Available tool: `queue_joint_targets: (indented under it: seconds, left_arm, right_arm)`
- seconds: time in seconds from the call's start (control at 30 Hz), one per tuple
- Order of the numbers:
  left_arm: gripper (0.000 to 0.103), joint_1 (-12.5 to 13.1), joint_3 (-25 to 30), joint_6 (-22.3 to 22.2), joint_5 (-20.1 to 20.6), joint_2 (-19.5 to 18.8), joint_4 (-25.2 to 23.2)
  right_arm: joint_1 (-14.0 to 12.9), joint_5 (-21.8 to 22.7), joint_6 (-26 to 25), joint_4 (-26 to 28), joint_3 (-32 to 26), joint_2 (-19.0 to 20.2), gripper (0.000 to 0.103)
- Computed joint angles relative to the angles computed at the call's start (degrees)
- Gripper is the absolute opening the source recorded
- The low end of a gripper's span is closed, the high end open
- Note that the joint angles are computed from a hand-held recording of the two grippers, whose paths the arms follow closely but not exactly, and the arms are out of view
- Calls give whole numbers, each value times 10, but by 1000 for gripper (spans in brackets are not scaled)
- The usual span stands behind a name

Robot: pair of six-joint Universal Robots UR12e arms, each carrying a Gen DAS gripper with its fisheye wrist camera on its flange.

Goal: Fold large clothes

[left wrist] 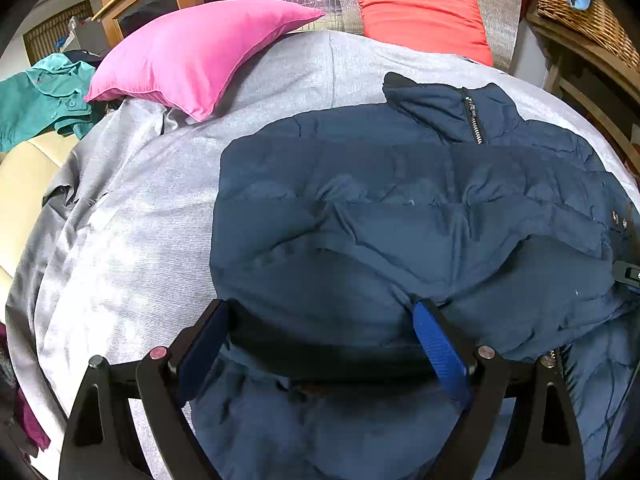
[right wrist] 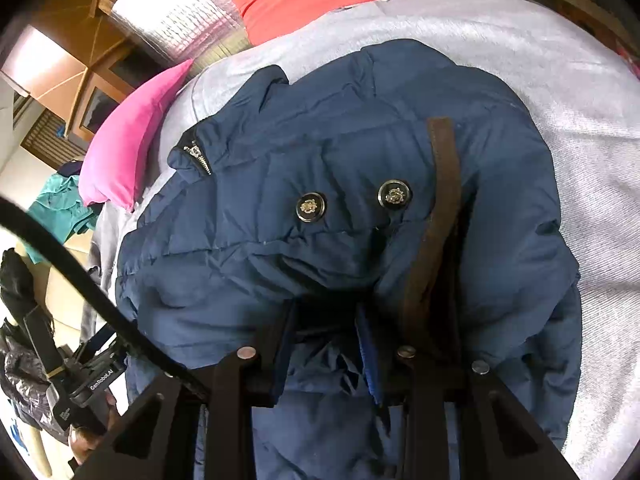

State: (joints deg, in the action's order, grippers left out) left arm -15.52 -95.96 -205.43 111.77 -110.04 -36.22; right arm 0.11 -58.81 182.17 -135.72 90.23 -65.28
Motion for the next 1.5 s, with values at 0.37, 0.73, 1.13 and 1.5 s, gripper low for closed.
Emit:
queue_joint_targets:
  seconds: [0.37, 0.73, 1.13, 1.5]
  left_arm:
    - [93, 9, -22, -28, 33, 24, 45]
    - [93, 57, -26, -129, -92, 27, -60]
    - [93, 52, -40, -138, -34, 43, -10]
    - [93, 93, -54, -93, -193, 36, 80]
  right_arm:
    - [-36, 89, 12, 7, 5, -13, 36]
    - [-62, 91, 68, 9, 4, -1, 42]
    - [-59, 19, 148, -102, 15, -3, 43]
    - [-75, 65, 199, -97, -45, 61, 63]
